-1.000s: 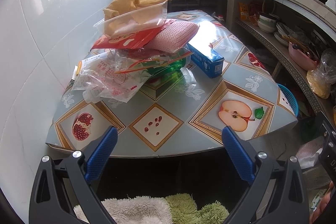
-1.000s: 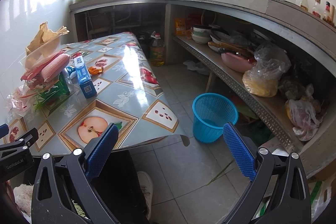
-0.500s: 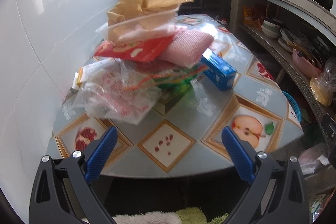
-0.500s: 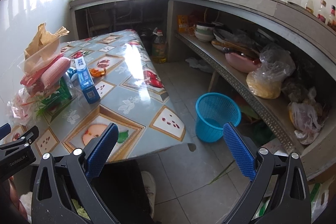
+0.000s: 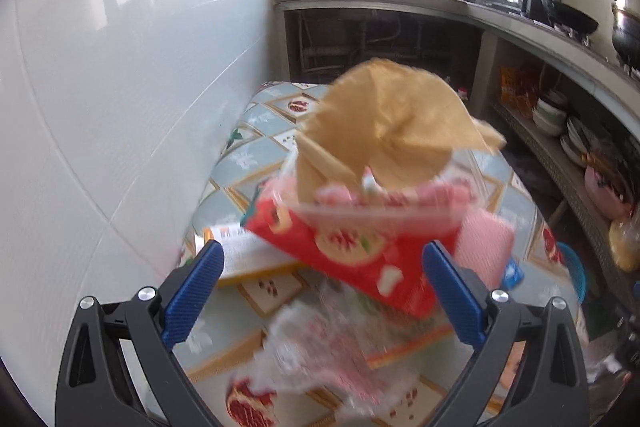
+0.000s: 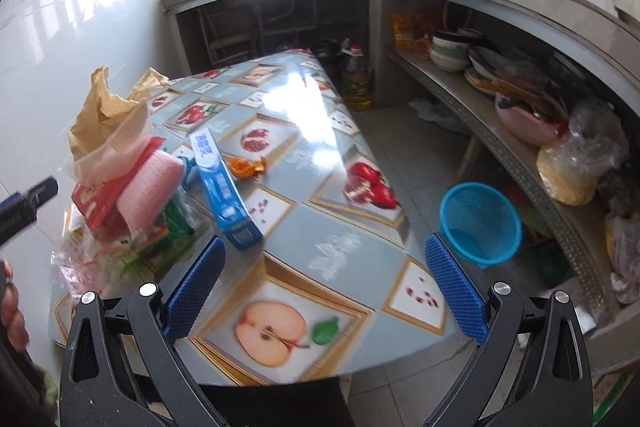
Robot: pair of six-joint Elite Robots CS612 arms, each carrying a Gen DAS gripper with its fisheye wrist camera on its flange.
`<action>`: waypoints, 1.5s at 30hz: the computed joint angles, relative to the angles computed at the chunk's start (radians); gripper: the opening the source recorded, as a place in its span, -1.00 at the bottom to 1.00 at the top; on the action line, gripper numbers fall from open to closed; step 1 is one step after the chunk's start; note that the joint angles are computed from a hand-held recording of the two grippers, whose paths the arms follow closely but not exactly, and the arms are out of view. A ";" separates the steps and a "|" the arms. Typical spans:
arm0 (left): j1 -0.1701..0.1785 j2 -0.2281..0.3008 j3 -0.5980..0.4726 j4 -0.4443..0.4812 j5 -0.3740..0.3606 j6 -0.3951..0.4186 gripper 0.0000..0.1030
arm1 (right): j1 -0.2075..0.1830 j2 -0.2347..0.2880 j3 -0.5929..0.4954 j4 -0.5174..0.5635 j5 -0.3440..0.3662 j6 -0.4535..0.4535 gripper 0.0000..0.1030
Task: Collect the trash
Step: 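Grasp the crumpled tan paper with the left gripper, then lift the tan paper with the left gripper while the right gripper grasps the clear plastic box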
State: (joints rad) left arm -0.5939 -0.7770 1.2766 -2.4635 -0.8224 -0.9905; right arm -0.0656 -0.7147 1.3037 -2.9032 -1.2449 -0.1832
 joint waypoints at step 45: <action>0.153 0.100 -0.143 -0.243 -0.536 0.175 -0.85 | -0.023 0.051 -0.113 -0.004 0.217 0.114 0.85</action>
